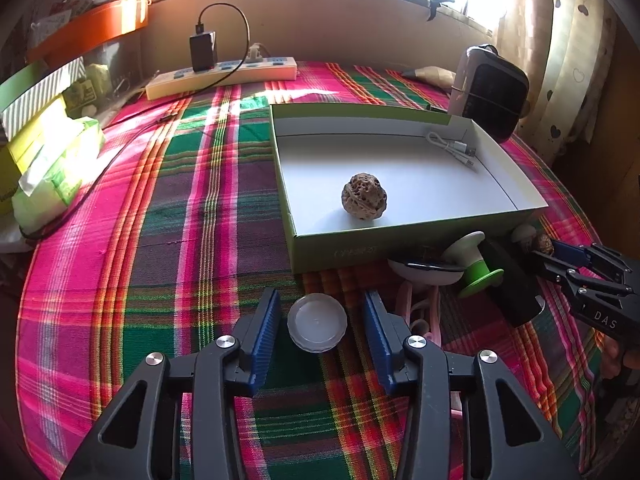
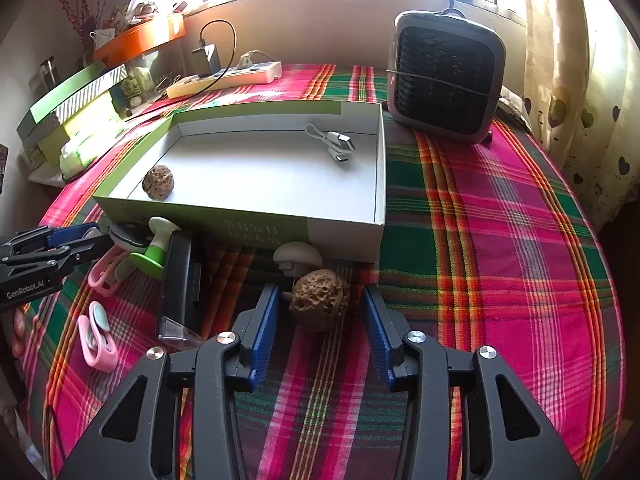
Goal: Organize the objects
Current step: 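Close the left gripper on the white cap while the right gripper closes on the walnut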
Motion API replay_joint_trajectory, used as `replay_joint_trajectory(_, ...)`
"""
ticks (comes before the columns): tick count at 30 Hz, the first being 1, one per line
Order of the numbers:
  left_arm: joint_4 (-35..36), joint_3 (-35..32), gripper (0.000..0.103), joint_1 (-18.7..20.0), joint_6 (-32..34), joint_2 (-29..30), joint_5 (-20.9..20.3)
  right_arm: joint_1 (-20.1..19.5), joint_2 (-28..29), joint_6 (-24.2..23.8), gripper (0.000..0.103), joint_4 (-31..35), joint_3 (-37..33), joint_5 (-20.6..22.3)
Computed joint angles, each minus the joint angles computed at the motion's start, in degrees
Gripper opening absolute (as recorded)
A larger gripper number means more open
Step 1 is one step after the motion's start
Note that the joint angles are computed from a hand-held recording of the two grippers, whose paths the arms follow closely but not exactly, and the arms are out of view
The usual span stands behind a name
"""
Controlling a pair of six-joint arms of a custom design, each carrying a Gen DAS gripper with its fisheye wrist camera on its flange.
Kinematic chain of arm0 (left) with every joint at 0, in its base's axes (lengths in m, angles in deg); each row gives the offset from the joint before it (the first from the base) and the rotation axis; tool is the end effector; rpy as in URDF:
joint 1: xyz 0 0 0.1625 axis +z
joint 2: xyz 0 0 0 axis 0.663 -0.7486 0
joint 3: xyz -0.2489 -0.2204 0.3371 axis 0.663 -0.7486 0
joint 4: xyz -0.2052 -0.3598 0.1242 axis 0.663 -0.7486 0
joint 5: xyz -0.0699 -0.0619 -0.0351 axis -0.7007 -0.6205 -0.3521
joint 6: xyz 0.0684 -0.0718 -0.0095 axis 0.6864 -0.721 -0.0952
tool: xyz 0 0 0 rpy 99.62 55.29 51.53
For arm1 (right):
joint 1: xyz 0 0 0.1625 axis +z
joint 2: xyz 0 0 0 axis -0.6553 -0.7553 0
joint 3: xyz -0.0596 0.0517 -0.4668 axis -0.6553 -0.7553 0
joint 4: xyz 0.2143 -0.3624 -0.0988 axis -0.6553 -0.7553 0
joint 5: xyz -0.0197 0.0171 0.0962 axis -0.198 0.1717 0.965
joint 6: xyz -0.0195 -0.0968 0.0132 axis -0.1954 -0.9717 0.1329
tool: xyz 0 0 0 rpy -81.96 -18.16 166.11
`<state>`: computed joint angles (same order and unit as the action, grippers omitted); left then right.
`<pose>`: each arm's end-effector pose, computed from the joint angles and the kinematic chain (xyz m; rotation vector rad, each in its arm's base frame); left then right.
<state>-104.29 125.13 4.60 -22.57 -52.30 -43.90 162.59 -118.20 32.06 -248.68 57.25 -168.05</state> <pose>-0.0538 -0.3412 0.2378 0.6730 2.4324 -0.6255 0.2529 -0.2965 0.0356 0.4128 -2.3187 0.7746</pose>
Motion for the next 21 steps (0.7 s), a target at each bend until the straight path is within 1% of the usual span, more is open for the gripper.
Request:
replay_joint_trajectory(1, 0.0, 0.1, 0.034, -0.1, -0.2, 0.0, 0.5, 0.0, -0.1, 0.0, 0.037, -0.1, 0.1, 0.3)
replay_joint_trajectory(2, 0.1, 0.1, 0.032, -0.1, -0.3, -0.1, 0.8, 0.0, -0.1, -0.1, 0.036, -0.2, 0.2, 0.6)
replay_joint_trajectory(6, 0.0, -0.1, 0.026, 0.3, -0.5, -0.3, 0.9, 0.0, -0.2, -0.1, 0.035, -0.2, 0.2, 0.7)
replay_joint_trajectory(13, -0.2, 0.0, 0.026, 0.4, -0.4, -0.3, 0.7, 0.3, -0.2, 0.4, 0.031, -1.2, 0.6, 0.5)
replay_joint_trajectory(21, -0.2, 0.1, 0.026, 0.5, -0.3, -0.6, 0.6, -0.1, -0.5, 1.3, 0.031, -2.3, 1.6, 1.7)
